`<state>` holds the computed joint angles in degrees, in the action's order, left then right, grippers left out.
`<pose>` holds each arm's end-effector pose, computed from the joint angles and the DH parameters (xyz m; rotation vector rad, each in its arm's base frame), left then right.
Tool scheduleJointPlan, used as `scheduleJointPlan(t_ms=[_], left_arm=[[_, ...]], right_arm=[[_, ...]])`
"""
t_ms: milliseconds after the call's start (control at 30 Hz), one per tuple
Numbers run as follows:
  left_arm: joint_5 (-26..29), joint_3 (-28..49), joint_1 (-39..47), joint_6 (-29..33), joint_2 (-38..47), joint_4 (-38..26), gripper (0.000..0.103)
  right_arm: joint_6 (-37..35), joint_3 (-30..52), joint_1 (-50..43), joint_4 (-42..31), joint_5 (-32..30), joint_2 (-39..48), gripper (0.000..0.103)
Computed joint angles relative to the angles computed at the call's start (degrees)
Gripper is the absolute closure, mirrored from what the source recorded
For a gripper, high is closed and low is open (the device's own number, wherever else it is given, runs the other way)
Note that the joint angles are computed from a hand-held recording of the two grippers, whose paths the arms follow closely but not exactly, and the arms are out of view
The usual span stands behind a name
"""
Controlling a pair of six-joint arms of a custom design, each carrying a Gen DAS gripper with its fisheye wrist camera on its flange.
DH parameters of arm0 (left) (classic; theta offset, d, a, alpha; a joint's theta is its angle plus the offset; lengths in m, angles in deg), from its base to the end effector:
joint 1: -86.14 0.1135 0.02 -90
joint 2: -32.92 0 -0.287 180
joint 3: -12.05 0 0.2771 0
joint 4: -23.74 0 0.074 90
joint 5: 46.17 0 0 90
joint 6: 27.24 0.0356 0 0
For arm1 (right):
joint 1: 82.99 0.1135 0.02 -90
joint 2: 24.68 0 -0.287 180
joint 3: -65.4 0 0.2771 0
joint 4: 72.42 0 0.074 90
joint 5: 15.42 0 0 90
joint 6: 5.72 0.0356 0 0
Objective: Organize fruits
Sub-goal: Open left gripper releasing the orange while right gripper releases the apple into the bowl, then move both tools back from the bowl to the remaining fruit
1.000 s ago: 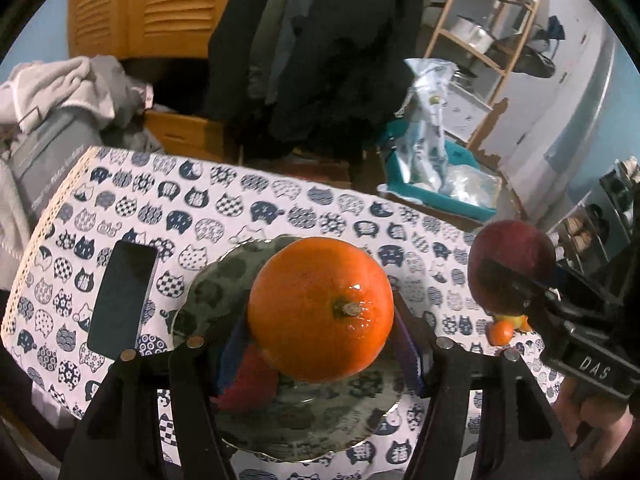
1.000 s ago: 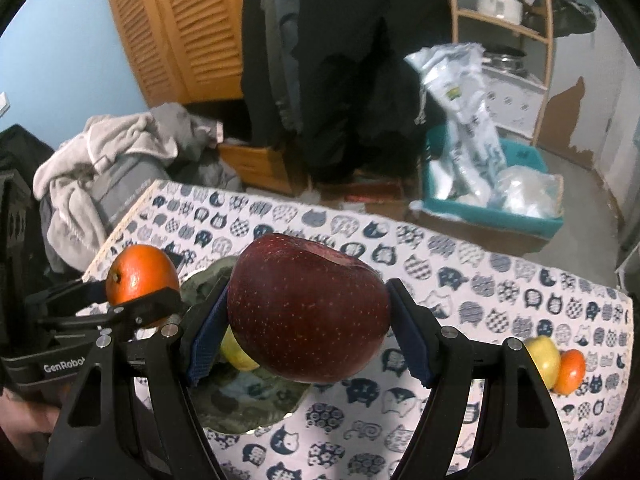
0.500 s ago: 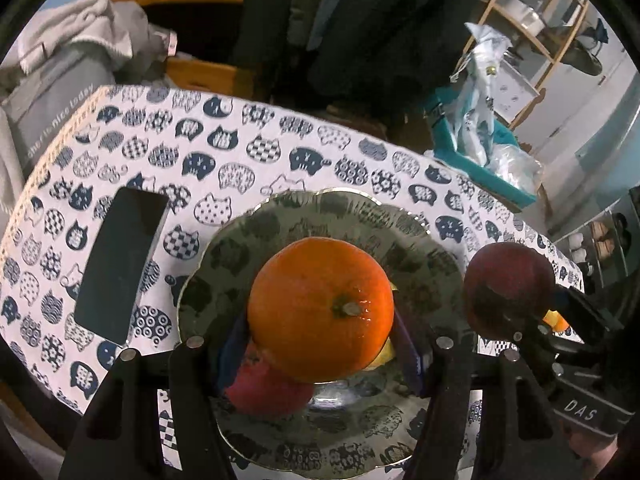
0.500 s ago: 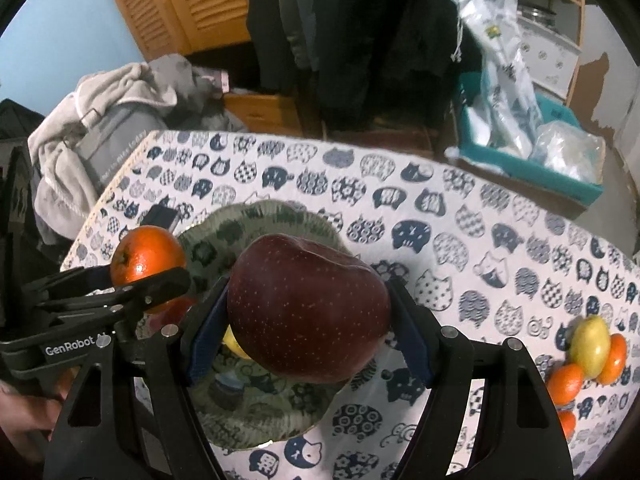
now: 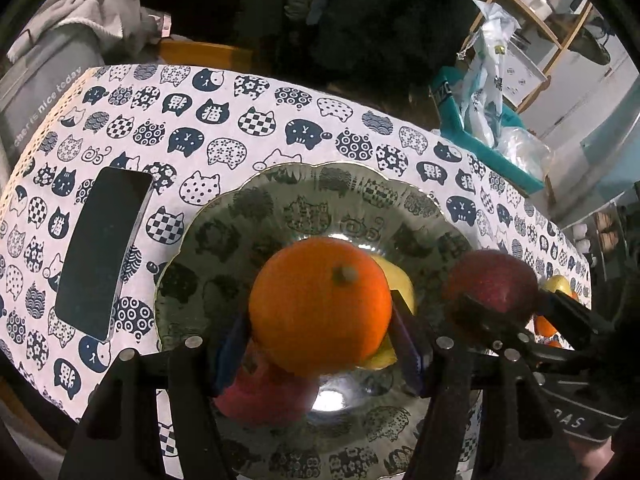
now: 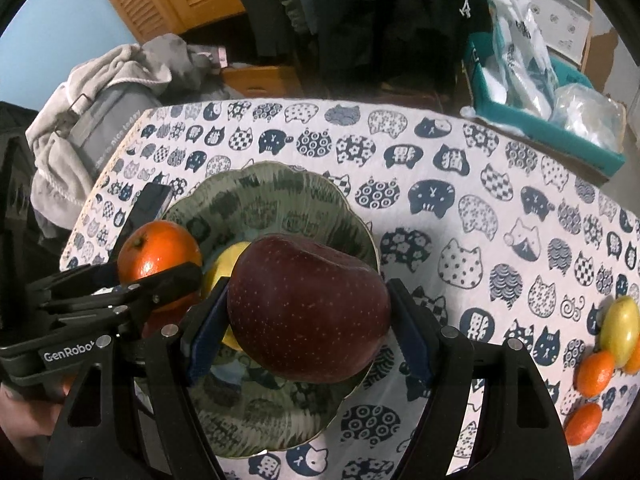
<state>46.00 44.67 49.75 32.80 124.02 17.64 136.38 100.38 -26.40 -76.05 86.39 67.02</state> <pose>0.1742 -0.1301 0.0653 0.1669 2.7601 -0.3851 0.1352 0.1917 0.0741 -0.0313 2.6475 0.4096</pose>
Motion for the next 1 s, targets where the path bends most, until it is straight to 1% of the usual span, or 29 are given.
scheduleJointPlan(t_ms=[67,167,233,500,667,767,1000], left_arm=[[-1.29,0.23,-0.08,-0.30,-0.15,-1.00,0.037],[0.41,-0.16,1.67,-0.18,0.13,-0.58,0.037],[1.39,-0.48,2.07,-0.26,-0.32,-0.33,0.037],[-0.46,-0.99,-0.79,0.12,-5.51,-3.82,0.037],[-1.44,-1.03,-2.90,-0.68,-10.21,-6.85,0.034],[-2.48,-0.62,-5.11,-1.60,-12.87,-8.65,0.029],[-4.77,1.30,-11.37,-3.92,-15.72,-11.69,0.029]], right_arm=[[-0.35,-0.24,-0.18,0.94,-0.80,0.66,0.027],[-0.76,0.20,0.37,0.93,-0.71,1.40,0.027],[-1.09,0.09,0.72,0.90,-0.22,0.20,0.027],[-0.90,-0.34,1.05,-2.50,2.15,-4.75,0.027],[-0.51,-0.90,2.65,-8.98,7.00,-11.16,0.027],[-0.29,-1.34,3.45,-13.74,9.81,-16.11,0.027],[2.15,-1.86,6.12,-26.06,15.60,-27.54,0.027]])
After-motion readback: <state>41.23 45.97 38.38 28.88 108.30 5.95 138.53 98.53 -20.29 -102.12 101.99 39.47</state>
